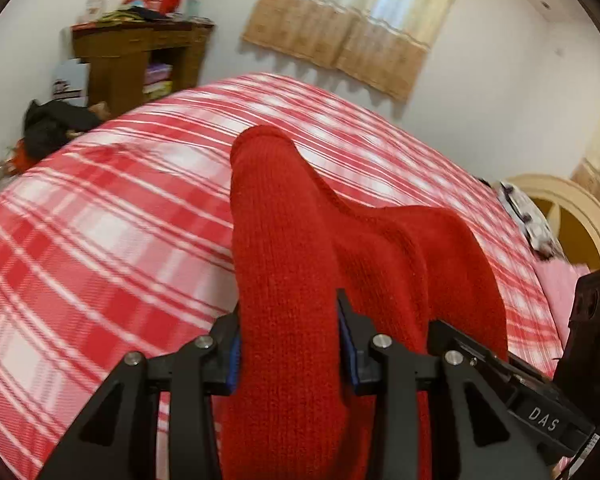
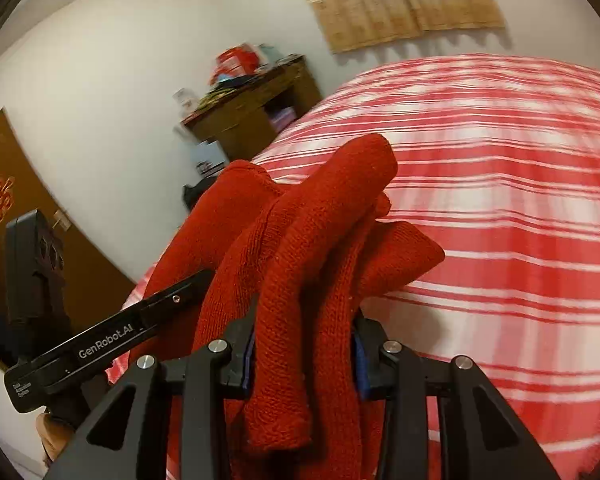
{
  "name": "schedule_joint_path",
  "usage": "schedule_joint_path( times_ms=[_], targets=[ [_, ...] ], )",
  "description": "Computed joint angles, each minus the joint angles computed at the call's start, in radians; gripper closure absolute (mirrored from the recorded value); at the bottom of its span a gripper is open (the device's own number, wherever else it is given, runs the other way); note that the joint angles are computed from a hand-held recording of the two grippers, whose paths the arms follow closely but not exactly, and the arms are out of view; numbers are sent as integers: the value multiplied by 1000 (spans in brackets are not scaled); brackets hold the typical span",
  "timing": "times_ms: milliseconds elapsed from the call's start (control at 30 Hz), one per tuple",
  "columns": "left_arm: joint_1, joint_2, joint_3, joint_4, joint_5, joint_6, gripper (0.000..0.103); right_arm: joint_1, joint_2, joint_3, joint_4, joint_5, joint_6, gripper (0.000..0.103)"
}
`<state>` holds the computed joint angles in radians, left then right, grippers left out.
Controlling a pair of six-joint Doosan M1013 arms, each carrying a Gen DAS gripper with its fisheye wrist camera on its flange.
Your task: Fold small clothes
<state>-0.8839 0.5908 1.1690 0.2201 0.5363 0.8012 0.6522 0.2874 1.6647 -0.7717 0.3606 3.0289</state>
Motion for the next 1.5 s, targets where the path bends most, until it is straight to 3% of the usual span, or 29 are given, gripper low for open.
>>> schedule_joint_path(
  times_ms=[267,333,400,500,600,700,800,900,967,1033,1100,1133,1200,1300,1400,1500],
  targets=[
    [62,-55,73,283,51,-286,64,11,185,-246,380,-113,-471,65],
    [79,-64,82,365,80,-347,64,14,234,-301,441,-133,-529,65],
    [94,-63,81,428,103,-384,64,8,298,-376,618,-127,-671,65],
    [115,-41,66,522,147,-426,64,-1,376,-470,767,-62,-807,65],
    [132,9,33,522,210,-401,64,-2,444,-550,776,33,-806,65],
    [145,45,19,456,262,-375,61,-4,449,-525,753,-19,-771,58],
    [146,39,69,530,203,-472,51,-17,434,-491,887,-49,-857,54],
    [141,37,74,557,215,-490,45,-8,415,-471,759,-47,-762,54],
    [142,37,70,564,228,-477,43,5,387,-444,499,-38,-513,54],
    [136,30,73,576,246,-479,43,32,364,-441,237,30,-300,54],
    [138,21,72,570,267,-478,43,65,346,-427,-2,74,-162,61],
    [134,15,73,570,282,-482,43,78,337,-420,-58,79,-156,73],
    [116,1,79,599,326,-495,40,100,330,-422,-65,88,-224,77],
    [91,-15,97,648,371,-535,30,111,347,-452,70,95,-386,79],
    [73,-29,119,669,380,-564,30,112,375,-477,202,141,-506,79],
    [62,-23,124,662,408,-560,30,107,383,-466,281,183,-535,79]
  ],
)
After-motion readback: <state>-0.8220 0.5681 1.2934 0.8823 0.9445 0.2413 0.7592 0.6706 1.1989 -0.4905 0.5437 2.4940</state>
